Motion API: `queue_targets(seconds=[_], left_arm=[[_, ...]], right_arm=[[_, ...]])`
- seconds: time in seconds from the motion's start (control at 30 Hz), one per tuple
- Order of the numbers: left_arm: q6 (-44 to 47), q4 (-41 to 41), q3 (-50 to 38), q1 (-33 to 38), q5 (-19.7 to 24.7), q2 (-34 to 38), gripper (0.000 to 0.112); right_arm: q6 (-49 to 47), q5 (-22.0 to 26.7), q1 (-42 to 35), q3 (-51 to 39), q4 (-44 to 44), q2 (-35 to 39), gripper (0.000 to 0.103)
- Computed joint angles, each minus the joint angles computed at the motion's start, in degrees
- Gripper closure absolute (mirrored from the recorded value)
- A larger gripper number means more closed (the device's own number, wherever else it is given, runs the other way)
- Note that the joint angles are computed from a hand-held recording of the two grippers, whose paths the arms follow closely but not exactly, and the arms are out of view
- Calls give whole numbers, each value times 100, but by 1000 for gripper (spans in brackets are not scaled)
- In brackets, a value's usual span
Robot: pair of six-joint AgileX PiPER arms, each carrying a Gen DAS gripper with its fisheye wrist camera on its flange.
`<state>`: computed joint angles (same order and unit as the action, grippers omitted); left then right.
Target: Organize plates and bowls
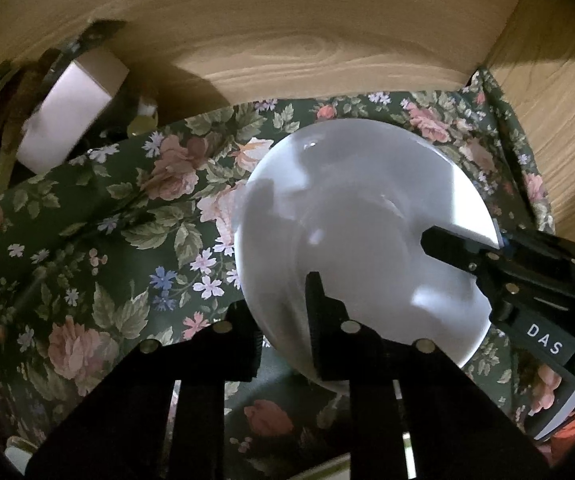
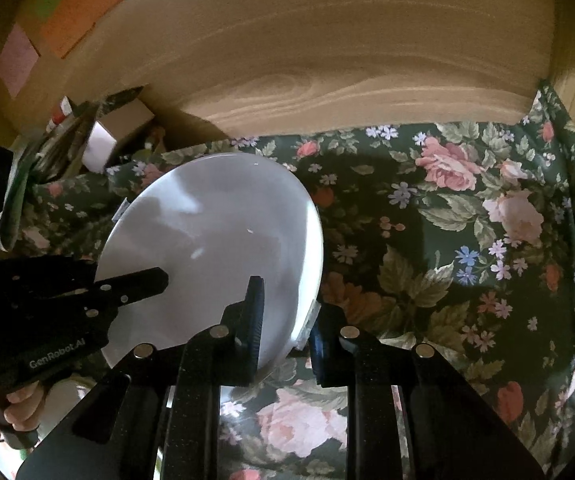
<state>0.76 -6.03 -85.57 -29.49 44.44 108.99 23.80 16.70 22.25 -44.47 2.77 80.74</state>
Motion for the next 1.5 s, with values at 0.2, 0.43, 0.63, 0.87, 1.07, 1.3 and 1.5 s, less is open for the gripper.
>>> queue_targets(seconds=[0.2,0.43,0.63,0.87,1.07,1.3,1.5], left_arm=[[89,-94,401,58,-176,-491,94],[202,-203,934,189,-355,-1210,93],[183,-202,1328,265,-459,-1732,93],[186,-227,1870,377,-566,-2384,93],[244,-255,2397,542,-613,-2988,93],[696,-539,2909,1034,-549,-3602,93],[1144,-790,3333,1587,-440,-4097,93]], right_arm=[[1431,211,418,-26,-1353,-374,85],[2732,643,1013,-161,-2536,-754,85],[3773,1098,1644,-302,-3460,-911,85],[4732,1635,2433,-441,-4240,-970,85],[5311,2025,3079,-638,-4692,-867,85],[5742,2189,3604,-852,-4995,-613,85],[6023,2142,3935,-1046,-5167,-302,85]])
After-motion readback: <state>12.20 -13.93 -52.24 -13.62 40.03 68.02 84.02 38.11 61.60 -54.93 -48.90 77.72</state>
